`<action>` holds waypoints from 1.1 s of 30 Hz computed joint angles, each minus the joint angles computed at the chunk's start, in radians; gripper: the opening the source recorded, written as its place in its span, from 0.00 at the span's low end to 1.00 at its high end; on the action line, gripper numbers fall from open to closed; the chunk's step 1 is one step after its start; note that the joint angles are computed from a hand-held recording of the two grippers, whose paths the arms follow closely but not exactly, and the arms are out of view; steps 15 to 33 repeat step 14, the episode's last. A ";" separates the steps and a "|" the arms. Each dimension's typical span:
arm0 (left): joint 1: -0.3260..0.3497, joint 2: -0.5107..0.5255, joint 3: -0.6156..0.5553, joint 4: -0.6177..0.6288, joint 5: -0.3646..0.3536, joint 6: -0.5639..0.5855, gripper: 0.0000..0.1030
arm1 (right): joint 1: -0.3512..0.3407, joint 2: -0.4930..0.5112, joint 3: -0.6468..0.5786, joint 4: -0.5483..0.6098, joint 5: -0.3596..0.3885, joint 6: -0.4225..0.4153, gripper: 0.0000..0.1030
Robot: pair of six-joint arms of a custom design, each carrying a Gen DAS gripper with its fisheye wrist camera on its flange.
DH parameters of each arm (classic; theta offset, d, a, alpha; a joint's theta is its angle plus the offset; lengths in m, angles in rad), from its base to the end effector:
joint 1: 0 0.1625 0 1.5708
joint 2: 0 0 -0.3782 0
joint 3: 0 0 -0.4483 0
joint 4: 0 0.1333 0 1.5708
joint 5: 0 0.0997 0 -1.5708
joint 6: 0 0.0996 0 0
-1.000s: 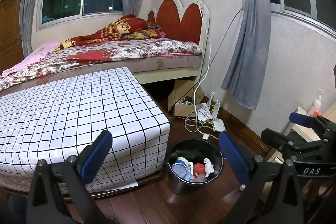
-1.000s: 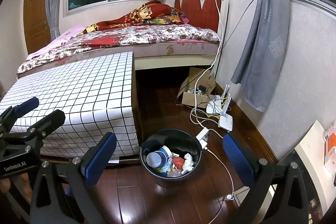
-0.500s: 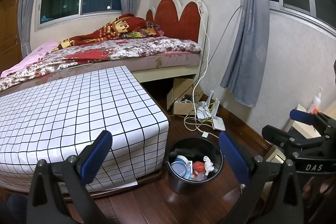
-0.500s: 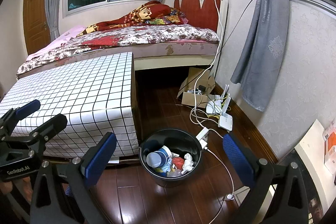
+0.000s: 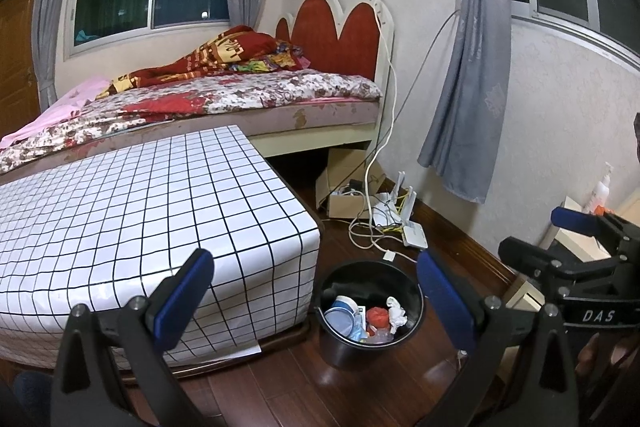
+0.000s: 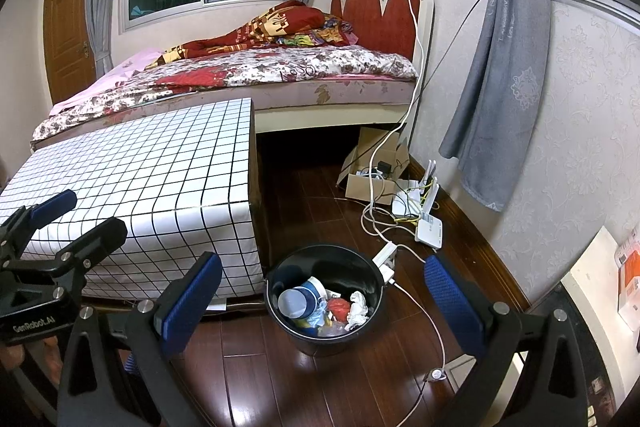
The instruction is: Collect trash
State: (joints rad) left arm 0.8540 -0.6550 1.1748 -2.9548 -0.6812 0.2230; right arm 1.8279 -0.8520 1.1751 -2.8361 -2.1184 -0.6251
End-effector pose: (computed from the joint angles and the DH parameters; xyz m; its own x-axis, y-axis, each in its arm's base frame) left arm -0.3677 -0.7426 0.2053 -0.7472 0.0773 -0.6601 0.6068 0.4844 -0.6302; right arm 0.2826 -0.7545 0.3354 -0.6689 -0.1786 0.7216 -0.6671 0.5724 -0.4768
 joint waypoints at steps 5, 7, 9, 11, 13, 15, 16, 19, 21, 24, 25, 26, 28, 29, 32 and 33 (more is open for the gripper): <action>-0.001 0.011 -0.006 -0.028 0.017 0.028 0.99 | 0.000 0.000 0.000 -0.001 0.001 -0.002 0.99; -0.002 0.020 -0.012 -0.059 0.023 0.068 0.99 | 0.000 0.001 0.000 -0.003 -0.001 -0.001 0.99; -0.001 0.024 -0.014 -0.072 0.027 0.093 0.99 | -0.001 0.000 0.002 -0.005 -0.001 0.000 0.99; 0.000 0.022 -0.013 -0.071 0.020 0.105 0.99 | -0.001 0.002 0.002 -0.007 -0.002 0.000 0.99; 0.002 0.018 -0.009 -0.060 0.008 0.097 0.99 | -0.001 0.000 0.002 -0.005 -0.001 0.000 0.99; 0.002 0.014 -0.006 -0.053 0.002 0.089 0.99 | -0.001 0.000 0.003 -0.004 0.000 -0.002 0.99; 0.002 0.014 -0.006 -0.053 0.002 0.089 0.99 | -0.001 0.000 0.003 -0.004 0.000 -0.002 0.99; 0.002 0.014 -0.006 -0.053 0.002 0.089 0.99 | -0.001 0.000 0.003 -0.004 0.000 -0.002 0.99; 0.002 0.014 -0.006 -0.053 0.002 0.089 0.99 | -0.001 0.000 0.003 -0.004 0.000 -0.002 0.99; 0.002 0.014 -0.006 -0.053 0.002 0.089 0.99 | -0.001 0.000 0.003 -0.004 0.000 -0.002 0.99; 0.002 0.014 -0.006 -0.053 0.002 0.089 0.99 | -0.001 0.000 0.003 -0.004 0.000 -0.002 0.99; 0.002 0.014 -0.006 -0.053 0.002 0.089 0.99 | -0.001 0.000 0.003 -0.004 0.000 -0.002 0.99; 0.002 0.014 -0.006 -0.053 0.002 0.089 0.99 | -0.001 0.000 0.003 -0.004 0.000 -0.002 0.99; 0.002 0.014 -0.006 -0.053 0.002 0.089 0.99 | -0.001 0.000 0.003 -0.004 0.000 -0.002 0.99; 0.002 0.014 -0.006 -0.053 0.002 0.089 0.99 | -0.001 0.000 0.003 -0.004 0.000 -0.002 0.99; 0.002 0.014 -0.006 -0.053 0.002 0.089 0.99 | -0.001 0.000 0.003 -0.004 0.000 -0.002 0.99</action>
